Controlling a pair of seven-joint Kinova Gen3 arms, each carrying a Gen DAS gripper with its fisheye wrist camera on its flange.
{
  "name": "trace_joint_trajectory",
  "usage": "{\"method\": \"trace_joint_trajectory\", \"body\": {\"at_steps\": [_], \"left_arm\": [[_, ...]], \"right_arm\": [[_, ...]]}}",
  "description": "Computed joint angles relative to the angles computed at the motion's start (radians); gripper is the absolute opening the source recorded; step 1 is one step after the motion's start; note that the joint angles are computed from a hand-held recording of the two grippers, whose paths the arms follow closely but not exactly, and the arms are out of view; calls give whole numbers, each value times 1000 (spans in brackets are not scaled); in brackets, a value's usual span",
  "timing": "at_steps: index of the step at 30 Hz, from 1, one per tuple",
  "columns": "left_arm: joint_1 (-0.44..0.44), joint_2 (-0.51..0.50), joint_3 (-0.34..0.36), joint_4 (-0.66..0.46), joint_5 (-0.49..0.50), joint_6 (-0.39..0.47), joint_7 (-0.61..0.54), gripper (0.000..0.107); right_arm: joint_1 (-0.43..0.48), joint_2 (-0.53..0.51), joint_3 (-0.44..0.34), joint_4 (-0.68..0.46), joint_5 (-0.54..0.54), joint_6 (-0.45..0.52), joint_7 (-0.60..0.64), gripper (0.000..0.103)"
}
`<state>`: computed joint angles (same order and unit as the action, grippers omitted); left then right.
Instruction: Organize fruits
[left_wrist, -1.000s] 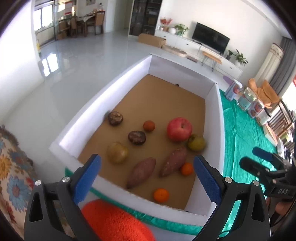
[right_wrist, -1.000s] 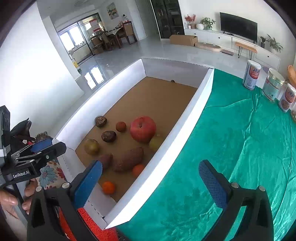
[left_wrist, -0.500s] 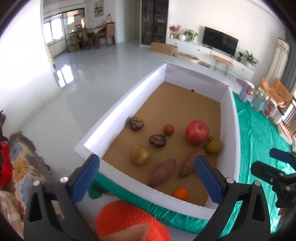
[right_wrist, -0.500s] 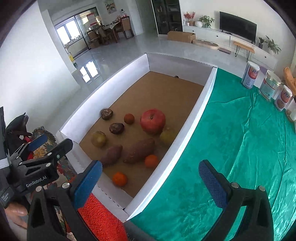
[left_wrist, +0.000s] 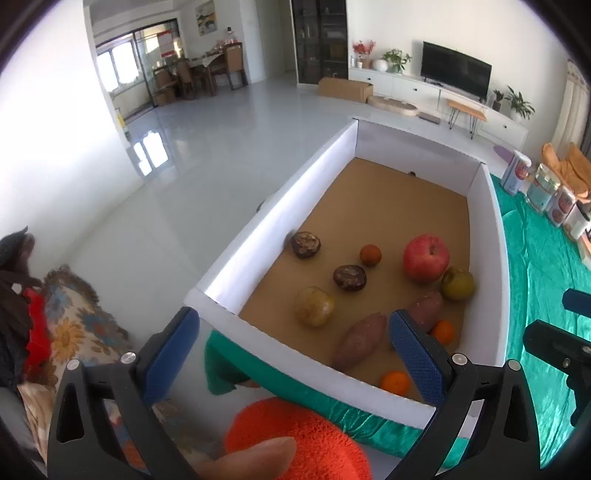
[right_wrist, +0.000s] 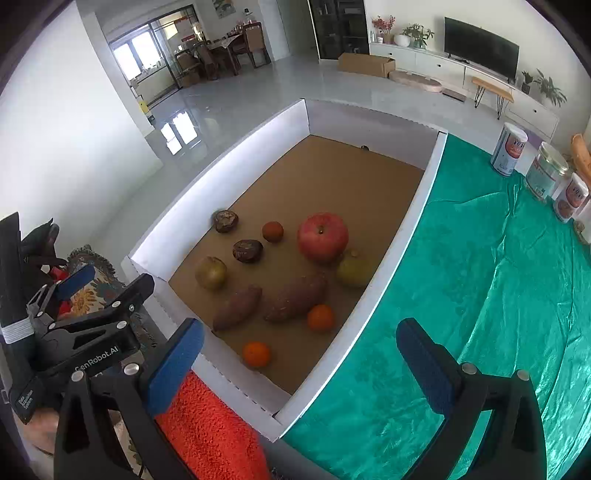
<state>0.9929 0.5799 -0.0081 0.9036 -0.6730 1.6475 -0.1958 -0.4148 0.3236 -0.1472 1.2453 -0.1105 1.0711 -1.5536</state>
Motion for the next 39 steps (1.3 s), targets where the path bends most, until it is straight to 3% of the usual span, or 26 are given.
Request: {"method": "trace_joint_trajectory", "body": {"at_steps": [2,12,18,23,26,36,39], "left_arm": [[-3,12,-1,-42,0,46,-36,102],[-4,-19,5,-74,15,55,-68,102],[-7,-7,-6,-96,25,76,-68,102],[-11,17,-9,-115,36,99,-85,102],[-7,27,-14,-123,37,109,-94,103],[-32,-42,10,8,83,-8,-17,102],[-33,-48,18,20,72,-2,-6,102]], "right_arm": [[-18,7,5,-21,22,15,-19,103],[-71,16,15,-114,100,90,-78,103],[-101,13,20,-91,150,53,-93,103],[-76,26,11,-98,108,69,-78,103],[-104,18,24,-82,161,49,-99,103],[-109,8,16,-65,177,43,-95,103],[-113,10,16,-64,181,47,-97,103]]}}
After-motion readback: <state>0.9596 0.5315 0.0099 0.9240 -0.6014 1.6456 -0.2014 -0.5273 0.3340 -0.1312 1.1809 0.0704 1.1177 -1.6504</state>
